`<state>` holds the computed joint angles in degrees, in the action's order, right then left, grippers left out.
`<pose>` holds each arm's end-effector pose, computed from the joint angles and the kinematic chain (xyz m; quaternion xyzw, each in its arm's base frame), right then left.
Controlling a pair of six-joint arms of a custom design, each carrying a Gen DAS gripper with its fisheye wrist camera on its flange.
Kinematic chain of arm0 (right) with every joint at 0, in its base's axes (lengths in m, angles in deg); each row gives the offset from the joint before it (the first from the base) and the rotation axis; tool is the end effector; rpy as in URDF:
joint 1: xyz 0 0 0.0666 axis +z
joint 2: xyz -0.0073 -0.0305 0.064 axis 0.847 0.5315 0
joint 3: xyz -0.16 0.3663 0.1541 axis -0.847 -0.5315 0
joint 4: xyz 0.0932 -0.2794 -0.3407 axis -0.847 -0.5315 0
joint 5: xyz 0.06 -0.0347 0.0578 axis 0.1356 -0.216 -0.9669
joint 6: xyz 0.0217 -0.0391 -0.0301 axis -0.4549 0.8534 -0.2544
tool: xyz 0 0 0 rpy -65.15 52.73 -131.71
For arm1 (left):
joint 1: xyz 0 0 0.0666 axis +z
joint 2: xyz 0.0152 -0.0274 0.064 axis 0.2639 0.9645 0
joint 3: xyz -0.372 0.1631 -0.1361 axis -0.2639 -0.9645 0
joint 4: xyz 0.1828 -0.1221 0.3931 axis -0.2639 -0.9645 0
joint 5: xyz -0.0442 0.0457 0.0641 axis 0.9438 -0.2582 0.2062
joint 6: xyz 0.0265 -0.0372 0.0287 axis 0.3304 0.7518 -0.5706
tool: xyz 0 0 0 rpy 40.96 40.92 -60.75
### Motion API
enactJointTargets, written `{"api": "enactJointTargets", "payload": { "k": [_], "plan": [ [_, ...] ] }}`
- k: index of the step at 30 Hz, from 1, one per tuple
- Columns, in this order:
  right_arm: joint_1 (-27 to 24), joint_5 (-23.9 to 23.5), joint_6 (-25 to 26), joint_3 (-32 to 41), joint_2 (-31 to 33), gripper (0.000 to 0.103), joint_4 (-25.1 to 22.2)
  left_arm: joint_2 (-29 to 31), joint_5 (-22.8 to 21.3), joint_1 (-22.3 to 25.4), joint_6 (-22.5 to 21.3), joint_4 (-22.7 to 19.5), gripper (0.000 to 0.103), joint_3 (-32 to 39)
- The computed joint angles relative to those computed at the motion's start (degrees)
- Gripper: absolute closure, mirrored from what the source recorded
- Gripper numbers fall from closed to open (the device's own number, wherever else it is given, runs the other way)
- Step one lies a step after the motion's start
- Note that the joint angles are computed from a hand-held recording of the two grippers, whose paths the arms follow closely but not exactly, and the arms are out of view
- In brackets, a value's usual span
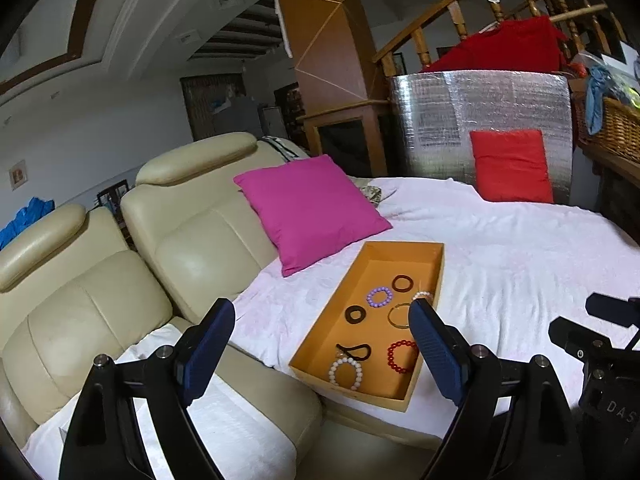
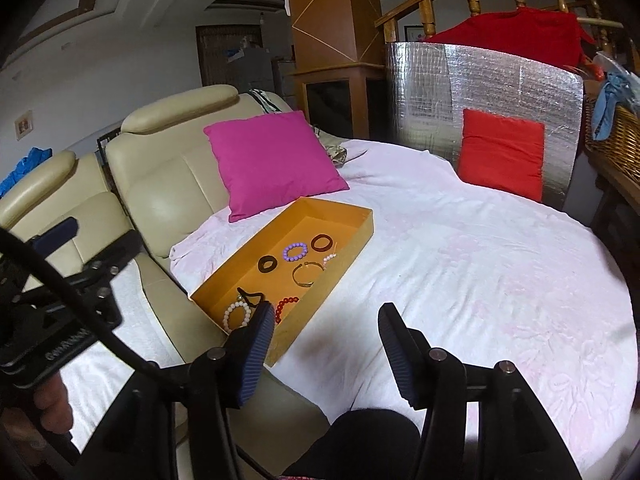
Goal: Organize jewelry
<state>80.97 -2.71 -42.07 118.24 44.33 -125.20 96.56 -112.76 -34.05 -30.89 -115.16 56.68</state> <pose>0.3146 0.1328 0.6323 -0.1247 0.8842 0.1054 0.4376 0.2833 -0.2840 0.6391 -0.0611 0.8401 0.1510 0.5175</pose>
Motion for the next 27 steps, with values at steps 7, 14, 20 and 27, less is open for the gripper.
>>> {"api": "enactJointTargets", "payload": {
  "k": [7,14,20,27],
  "plan": [
    [1.26,0.89,-0.8,0.62,0.48,0.045,-0.41,-1.51,-1.36,0.82,1.47,-0.65,0.012,-0.63],
    [3.44,2.74,-1.53,1.42,1.71,0.045,-0.72,-2.56,-0.72,2.08,1.99,0.0,0.007,-1.83],
    [4.85,3.88,-1.89,2.28,2.78,0.045,-1.13,-3.39,0.58,3.1,1.44,1.02,0.006,-2.74],
    [6.11,4.46,-1.51,2.89,3.8,0.045,-1.3,-4.12,0.6,3.91,1.32,1.3,0.006,-3.35]
  ]
}}
